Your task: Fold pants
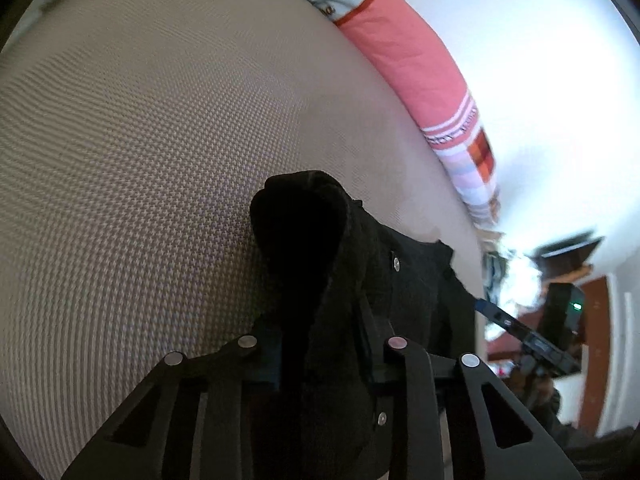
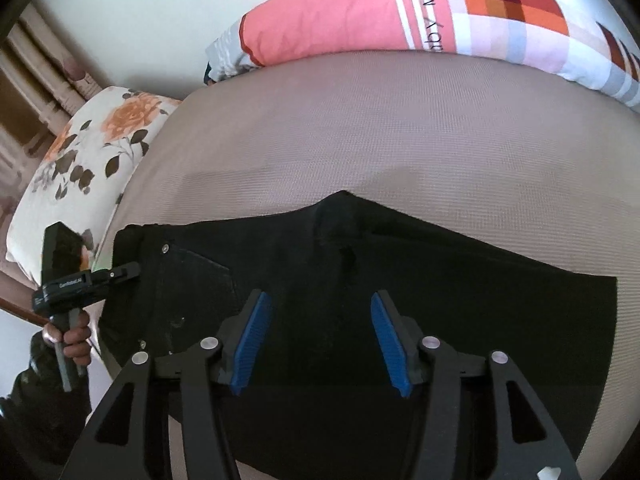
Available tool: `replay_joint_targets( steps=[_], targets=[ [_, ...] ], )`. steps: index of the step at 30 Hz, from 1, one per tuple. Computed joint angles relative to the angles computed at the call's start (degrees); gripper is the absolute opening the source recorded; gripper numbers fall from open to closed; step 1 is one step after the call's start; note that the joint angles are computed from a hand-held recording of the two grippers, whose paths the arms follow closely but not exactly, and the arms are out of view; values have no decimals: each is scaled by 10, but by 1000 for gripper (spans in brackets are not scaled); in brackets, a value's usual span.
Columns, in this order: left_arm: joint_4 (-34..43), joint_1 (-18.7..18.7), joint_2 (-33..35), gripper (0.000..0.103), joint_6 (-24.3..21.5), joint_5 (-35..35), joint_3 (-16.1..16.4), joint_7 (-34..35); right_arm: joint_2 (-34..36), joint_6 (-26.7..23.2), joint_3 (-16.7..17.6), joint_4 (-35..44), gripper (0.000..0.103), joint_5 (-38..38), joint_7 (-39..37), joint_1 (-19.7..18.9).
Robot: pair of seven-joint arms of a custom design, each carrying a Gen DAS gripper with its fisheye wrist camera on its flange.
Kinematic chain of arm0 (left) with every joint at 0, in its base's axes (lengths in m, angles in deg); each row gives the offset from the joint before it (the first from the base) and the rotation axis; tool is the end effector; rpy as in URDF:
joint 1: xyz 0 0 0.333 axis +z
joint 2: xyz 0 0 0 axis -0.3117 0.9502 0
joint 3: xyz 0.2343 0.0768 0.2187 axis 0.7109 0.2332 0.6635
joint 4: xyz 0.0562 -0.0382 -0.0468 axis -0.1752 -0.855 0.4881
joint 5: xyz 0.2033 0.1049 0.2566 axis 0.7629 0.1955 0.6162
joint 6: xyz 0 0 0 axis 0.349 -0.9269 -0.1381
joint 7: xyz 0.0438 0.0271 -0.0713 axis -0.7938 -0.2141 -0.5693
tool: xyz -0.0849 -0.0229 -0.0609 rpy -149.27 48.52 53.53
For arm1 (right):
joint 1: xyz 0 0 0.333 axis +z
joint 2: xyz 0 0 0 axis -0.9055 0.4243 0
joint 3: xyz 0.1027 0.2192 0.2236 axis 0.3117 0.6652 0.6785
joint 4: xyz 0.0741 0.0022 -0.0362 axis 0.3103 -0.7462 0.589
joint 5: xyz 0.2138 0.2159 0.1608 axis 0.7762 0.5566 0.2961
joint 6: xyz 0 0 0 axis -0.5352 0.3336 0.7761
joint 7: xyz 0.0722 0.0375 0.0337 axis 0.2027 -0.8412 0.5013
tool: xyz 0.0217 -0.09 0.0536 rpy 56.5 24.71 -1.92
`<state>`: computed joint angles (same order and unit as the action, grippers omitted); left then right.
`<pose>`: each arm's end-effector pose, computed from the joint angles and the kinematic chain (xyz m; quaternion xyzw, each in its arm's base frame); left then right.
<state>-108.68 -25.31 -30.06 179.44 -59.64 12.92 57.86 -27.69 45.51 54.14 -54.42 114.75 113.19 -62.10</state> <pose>0.5341 -0.3146 0.4617 0.7835 -0.4748 0.3927 0.0799 0.6442 0.0552 0.5078 -0.8044 0.5379 -0.0123 0.2519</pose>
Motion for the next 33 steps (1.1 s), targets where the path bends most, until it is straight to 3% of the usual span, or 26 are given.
replay_joint_targets(
  steps=[2, 3, 5, 8, 13, 23, 33],
  targets=[
    [20, -81, -12, 26, -43, 61, 92, -76, -4, 8, -4, -6, 52, -3, 1, -1],
    [30, -106, -14, 26, -63, 89, 120, -109, -8, 18, -7, -13, 52, -9, 3, 0],
    [57, -142, -14, 25, -113, 144, 158, -175, -12, 33, -10, -20, 52, -19, 3, 1],
    [109, -172, -4, 25, -193, 230, 181, -236, -21, 67, -19, -38, 52, -47, 9, 4],
    [165, -184, 9, 23, -267, 298, 175, -294, -33, 104, -23, -61, 52, -68, -8, -3],
    [254, -215, 36, 16, -349, 363, 168, -373, -58, 123, -25, -97, 52, -54, -47, -22],
    [411, -268, 99, 13, -470, 398, 173, -382, -75, 128, -31, -116, 53, -21, -88, -44]
  ],
)
